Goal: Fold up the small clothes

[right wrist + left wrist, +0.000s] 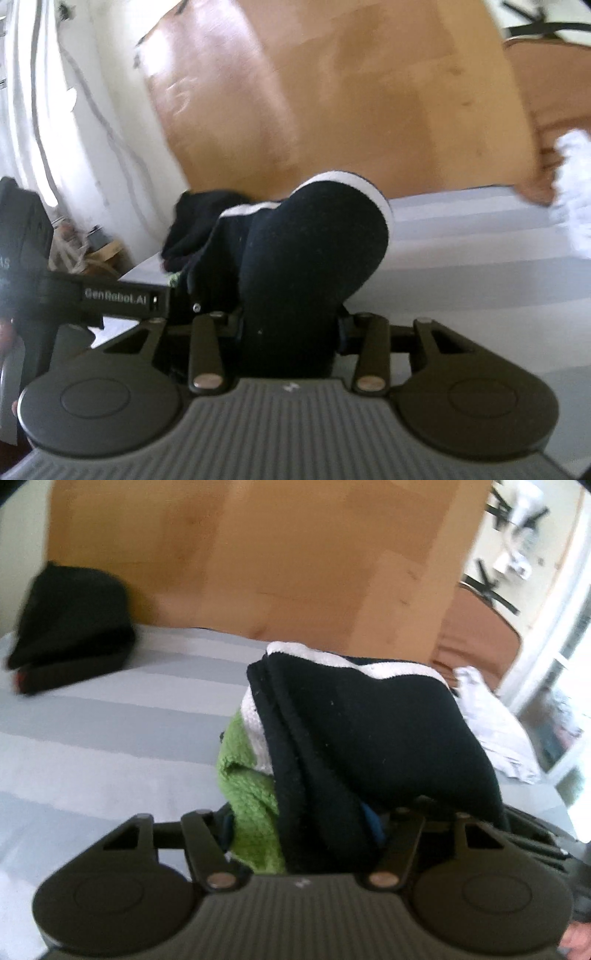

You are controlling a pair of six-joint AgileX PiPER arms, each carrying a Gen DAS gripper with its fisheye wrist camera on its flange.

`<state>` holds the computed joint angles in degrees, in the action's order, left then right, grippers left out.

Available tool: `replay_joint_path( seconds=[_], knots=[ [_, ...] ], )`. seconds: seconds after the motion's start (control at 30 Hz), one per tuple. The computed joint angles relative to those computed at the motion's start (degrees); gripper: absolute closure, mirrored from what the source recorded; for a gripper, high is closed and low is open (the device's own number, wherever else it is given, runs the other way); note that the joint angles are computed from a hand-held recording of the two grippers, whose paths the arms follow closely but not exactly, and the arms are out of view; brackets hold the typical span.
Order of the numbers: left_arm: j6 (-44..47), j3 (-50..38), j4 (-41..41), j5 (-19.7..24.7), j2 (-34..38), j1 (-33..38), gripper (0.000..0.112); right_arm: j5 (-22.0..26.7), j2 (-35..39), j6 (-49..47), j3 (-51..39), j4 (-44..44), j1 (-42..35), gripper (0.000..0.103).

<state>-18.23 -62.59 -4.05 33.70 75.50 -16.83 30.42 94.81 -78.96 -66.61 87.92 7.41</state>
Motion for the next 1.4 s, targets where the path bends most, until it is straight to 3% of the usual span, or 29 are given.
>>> replay_joint_path(
  seconds=[0.1,0.17,0.3,0.4,0.73,0.97,1.23,1.33,1.4],
  knots=[
    [-5.63,-3.6,5.89,-0.63,4.2,-5.09,0.052,1.34,0.44,2.55,0.14,-1.89,-3.69,0.058],
    [-12.56,-5.38,13.95,-0.29,6.53,-8.61,0.05,3.64,2.65,8.01,-1.48,-4.68,-5.38,0.056],
    [-20.38,-5.57,25.14,0.52,7.58,-11.83,0.041,8.5,6.16,7.59,-0.17,1.02,-8.07,0.039],
    [-24.69,-5.72,30.34,1.59,7.94,-13.6,0.035,10.41,6.92,8.72,-1.14,0.76,-8.53,0.034],
    [-26.41,-2.23,31.92,-0.46,6.27,-12.6,0.021,12.42,6.87,7.97,-1.04,1.08,-9.85,0.03],
    [-27.16,2.11,32.04,-5.05,4.91,-10.86,0.009,12.0,6.62,7.17,-0.56,2.38,-9.71,0.026],
    [-19.29,6.74,23.26,-13.03,3.55,-7.0,0.009,11.81,6.86,6.21,-1.36,1.07,-8.89,0.015],
    [-9.82,6.93,12.84,-14.1,3.6,-4.61,0.009,12.87,7.4,6.19,-2.1,0.53,-9.19,0.011],
    [-10.09,7.17,13.31,-14.44,3.53,-4.72,0.009,13.47,7.65,6.17,-2.49,0.11,-9.27,0.009]
  ],
)
